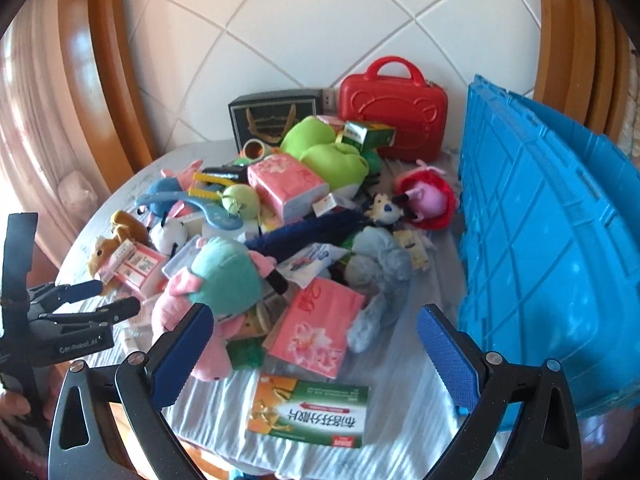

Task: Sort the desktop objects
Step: 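Withdraw both tools from the bin back toward the pile, then grasp the pink pig plush with the left tool while the right tool grasps another tissue pack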

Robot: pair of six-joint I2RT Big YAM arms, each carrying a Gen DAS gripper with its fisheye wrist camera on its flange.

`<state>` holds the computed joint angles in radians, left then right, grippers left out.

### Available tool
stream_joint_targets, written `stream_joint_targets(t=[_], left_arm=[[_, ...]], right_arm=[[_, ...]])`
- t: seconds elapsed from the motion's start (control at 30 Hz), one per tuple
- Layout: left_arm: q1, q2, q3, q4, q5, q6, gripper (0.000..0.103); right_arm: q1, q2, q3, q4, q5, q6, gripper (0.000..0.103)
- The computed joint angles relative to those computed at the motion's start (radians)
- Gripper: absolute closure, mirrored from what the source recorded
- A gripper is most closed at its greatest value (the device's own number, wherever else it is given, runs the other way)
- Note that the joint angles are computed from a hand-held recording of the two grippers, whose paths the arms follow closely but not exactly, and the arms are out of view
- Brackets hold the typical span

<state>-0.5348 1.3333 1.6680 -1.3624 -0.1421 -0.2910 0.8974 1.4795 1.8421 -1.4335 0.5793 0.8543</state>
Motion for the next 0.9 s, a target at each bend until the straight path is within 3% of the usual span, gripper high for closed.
stream_joint_targets(t=[0.13, 0.5, 0.67, 0.9], left_arm=[[-0.014, 0.050, 0.007, 0.002, 0.002, 0.030, 0.031], [-0.027, 0.186, 0.051, 0.048, -0.020, 0.124, 0.029], [-0.010, 0.235, 0.094, 0.020, 0.040, 0.147, 0.017], [-0.016, 0.289, 0.139, -0.013, 0.055, 0.151, 0.016]], right_arm=[[-0.031, 0.026, -0.025, -0.015, -0.074, 0.054, 0.000], [-0.128, 0.060, -0.163, 0.074, -0.247, 0.184, 0.000], [-0.166, 0.074, -0.208, 0.129, -0.313, 0.230, 0.000], [-0.199, 0.110, -0.205, 0.146, -0.356, 0.232, 0.000]])
